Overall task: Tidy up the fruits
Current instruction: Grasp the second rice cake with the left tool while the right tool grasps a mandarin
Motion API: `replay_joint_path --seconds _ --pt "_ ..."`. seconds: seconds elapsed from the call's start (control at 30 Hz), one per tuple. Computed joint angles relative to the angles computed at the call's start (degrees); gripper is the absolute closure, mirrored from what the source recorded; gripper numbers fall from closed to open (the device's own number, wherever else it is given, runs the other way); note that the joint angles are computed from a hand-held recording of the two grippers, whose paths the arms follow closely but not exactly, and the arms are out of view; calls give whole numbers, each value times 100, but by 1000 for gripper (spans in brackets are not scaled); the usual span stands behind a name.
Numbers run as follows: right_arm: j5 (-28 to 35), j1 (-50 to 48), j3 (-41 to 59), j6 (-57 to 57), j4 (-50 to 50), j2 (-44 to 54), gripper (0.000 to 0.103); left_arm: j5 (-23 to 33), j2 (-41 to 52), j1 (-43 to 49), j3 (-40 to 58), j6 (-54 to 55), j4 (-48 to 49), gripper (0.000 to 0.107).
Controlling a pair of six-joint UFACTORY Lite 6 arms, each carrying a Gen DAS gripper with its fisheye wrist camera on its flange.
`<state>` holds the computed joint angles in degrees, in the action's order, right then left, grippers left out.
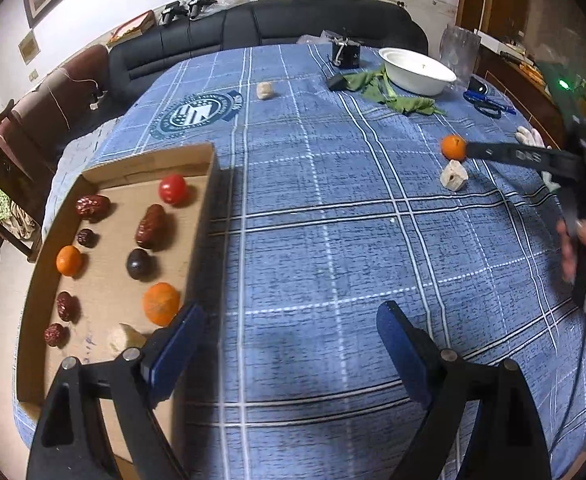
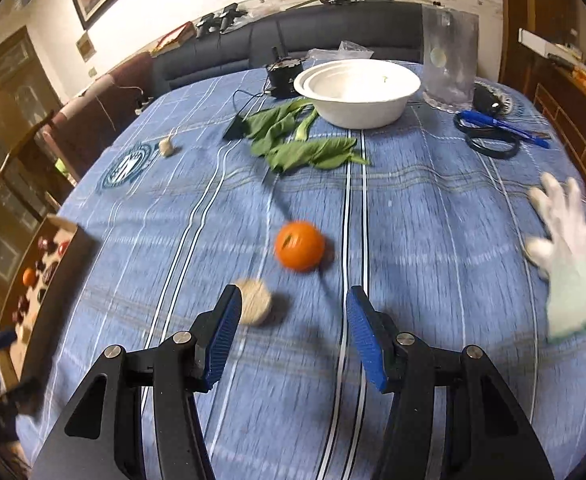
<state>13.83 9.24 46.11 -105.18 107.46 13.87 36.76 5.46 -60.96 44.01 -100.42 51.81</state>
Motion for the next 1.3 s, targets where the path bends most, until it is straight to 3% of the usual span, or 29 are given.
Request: replay_joint_path --seconds 0.07,0.3,0.53,0.7,0.8,0.9,0.93,0.97,1.03,1.2,1.3 --pt "-78 34 414 -7 -183 407 51 40 244 -13 249 128 -97 17" --pt "67 25 1531 587 -1236 1554 71 -11 1417 154 1615 753 -261 17" --pt "626 -701 530 -523 -456 598 71 -680 3186 555 3884 1688 -541 18" --pt "1052 -1490 -134 -342 -873 62 71 -493 4855 784 6166 3182 -1701 30" --pt "1277 -1867 -338 -305 -1014 -49 70 -381 5576 916 7175 3949 -2403 44" --pt "1457 -2137 -434 -250 -1131 -67 70 -67 6059 891 7932 4000 -2208 58" --pt "1466 -2140 -444 -287 -1078 -49 70 -23 6112 875 8021 3975 -2099 69" --pt "1512 -2189 -471 -307 -1072 -44 70 -187 6062 904 7937 4095 -2177 73" --pt "1515 -2157 -489 -346 -988 -22 70 -345 5878 913 7631 4058 -2158 73" --pt "1392 -2003 -757 -413 -929 -365 70 -1394 4675 967 5730 3577 -2100 73" --pt "1328 -1885 -1019 -434 -880 -707 70 -1606 3996 813 4788 2811 -1468 73"
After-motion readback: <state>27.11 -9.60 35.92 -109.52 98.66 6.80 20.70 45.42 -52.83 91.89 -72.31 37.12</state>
